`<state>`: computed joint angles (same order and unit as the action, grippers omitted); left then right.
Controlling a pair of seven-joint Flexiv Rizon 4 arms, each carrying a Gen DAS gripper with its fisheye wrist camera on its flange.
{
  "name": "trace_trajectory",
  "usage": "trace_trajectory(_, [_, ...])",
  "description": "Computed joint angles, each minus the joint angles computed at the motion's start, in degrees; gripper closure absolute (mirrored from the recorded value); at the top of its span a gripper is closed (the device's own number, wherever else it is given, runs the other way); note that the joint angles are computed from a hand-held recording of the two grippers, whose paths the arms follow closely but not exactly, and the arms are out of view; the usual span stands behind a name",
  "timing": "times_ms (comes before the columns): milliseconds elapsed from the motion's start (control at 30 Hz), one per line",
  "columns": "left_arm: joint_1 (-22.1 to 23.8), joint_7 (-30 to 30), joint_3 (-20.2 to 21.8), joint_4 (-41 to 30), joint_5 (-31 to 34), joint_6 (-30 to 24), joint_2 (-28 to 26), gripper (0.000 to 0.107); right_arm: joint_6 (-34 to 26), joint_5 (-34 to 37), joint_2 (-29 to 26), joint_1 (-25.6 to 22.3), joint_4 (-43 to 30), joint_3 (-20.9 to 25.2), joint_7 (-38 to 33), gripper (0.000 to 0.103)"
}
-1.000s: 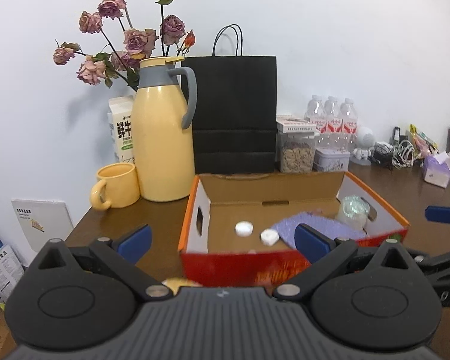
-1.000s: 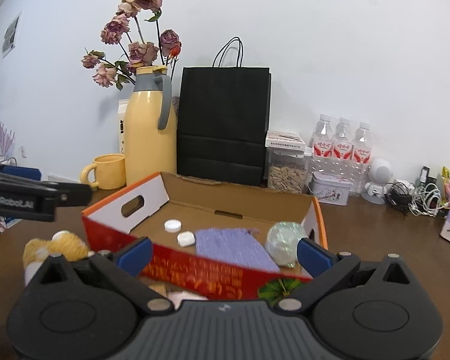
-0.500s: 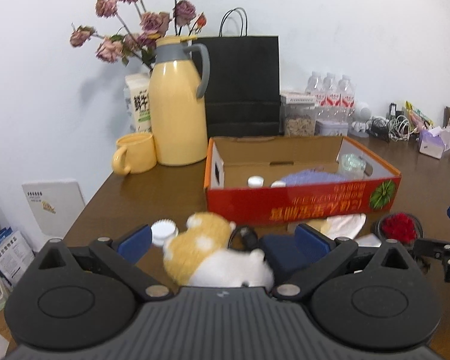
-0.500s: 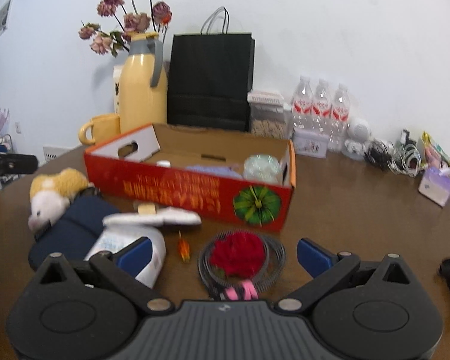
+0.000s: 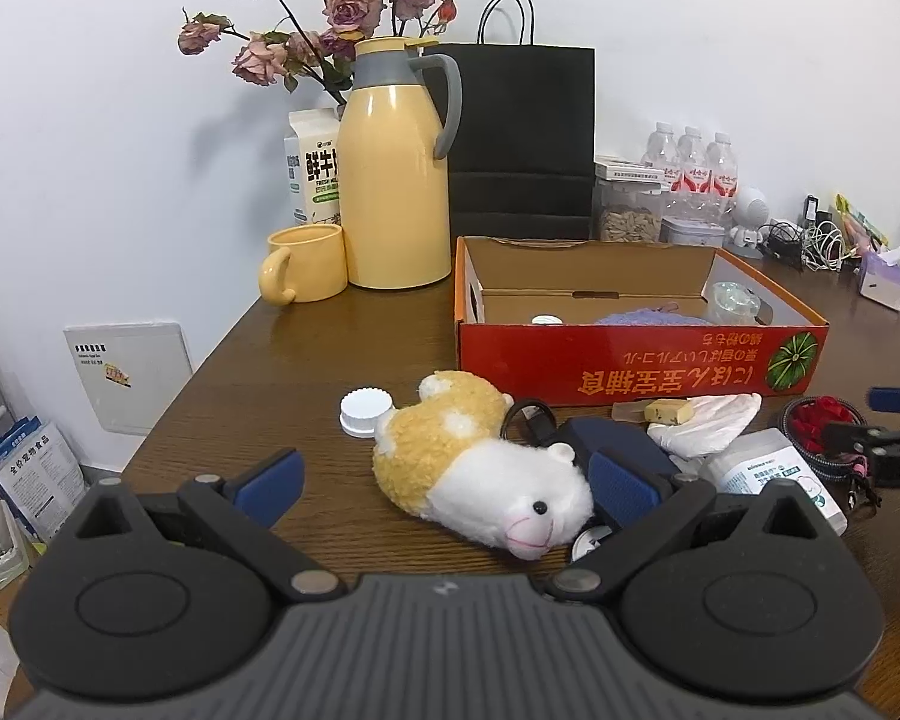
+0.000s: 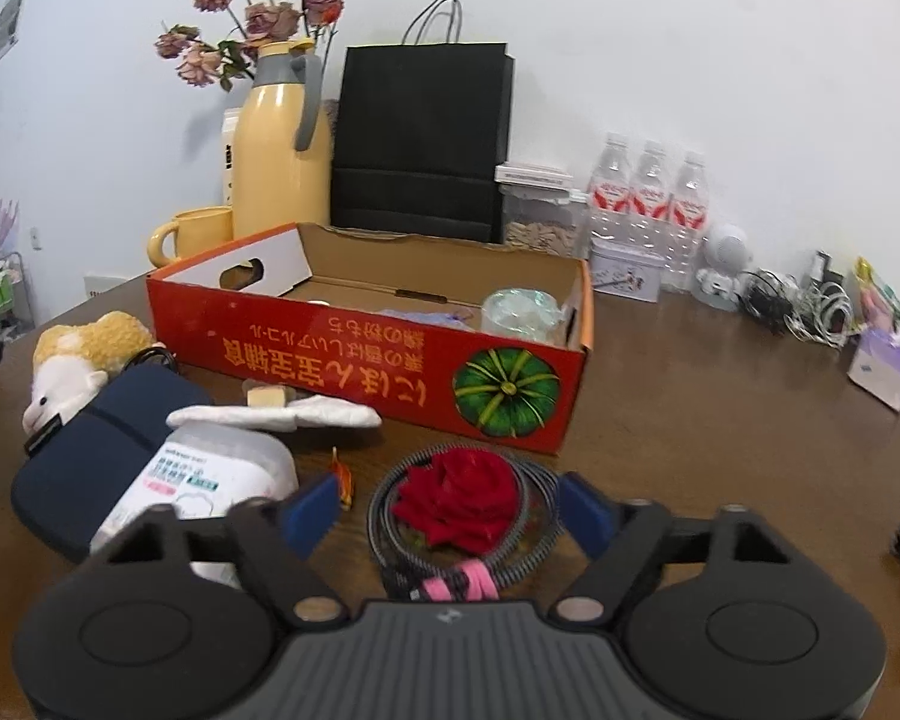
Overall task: Organize objects
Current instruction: 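Move both grippers back to the table and grasp the red cloth flower with the right gripper, then hold the red flower in the right gripper while the left gripper approaches the plush hamster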
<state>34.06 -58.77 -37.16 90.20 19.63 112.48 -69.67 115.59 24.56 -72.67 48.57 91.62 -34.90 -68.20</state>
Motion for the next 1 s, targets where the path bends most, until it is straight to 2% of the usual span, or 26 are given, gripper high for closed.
trace_trajectory(133, [-0.13, -0.17, 0.44, 0.00, -0.36, -0.09, 0.14, 0.004, -1.58, -1.51, -1.56, -1.54, -3.59, -0.27, -0.18, 0.044])
trace_trajectory(267, [0.20, -0.37, 0.27, 0.02, -0.26, 0.02, -0.13, 0.004, -4.67, -2.21, -3.62, -1.52, -5.75, -2.10, 2.54, 0.051])
trace_trajectory(367, [0.02, -0.51, 0.49, -0.16, -0.55, -0.16, -0.17, 0.004, -3.48, -4.70, -2.90, -2.78, -5.04, -0.44, 3.58, 0.055])
trace_trajectory(567, [-0.17, -0.49, 0.54, -0.18, -0.77, -0.40, -0.40, 0.004, -2.63, -5.34, -2.77, -2.81, -4.46, -0.25, 4.00, 0.060])
trace_trajectory(833, [-0.31, -0.42, 0.78, -0.08, -1.39, -0.57, -0.41, 0.004, 0.56, -0.97, -3.48, -1.85, -4.24, -0.64, 3.71, 0.061])
trace_trajectory(900, [-0.26, -0.37, 0.74, -0.06, -1.37, -0.57, -0.42, 0.004, 1.30, -0.79, -3.11, -2.35, -4.30, 0.33, 2.76, 0.061])
trace_trajectory(1000, [-0.27, -0.34, 0.75, -0.03, -1.45, -0.52, -0.40, 0.004, 0.41, -4.01, -0.85, -4.90, -4.12, 4.24, 0.37, 0.058])
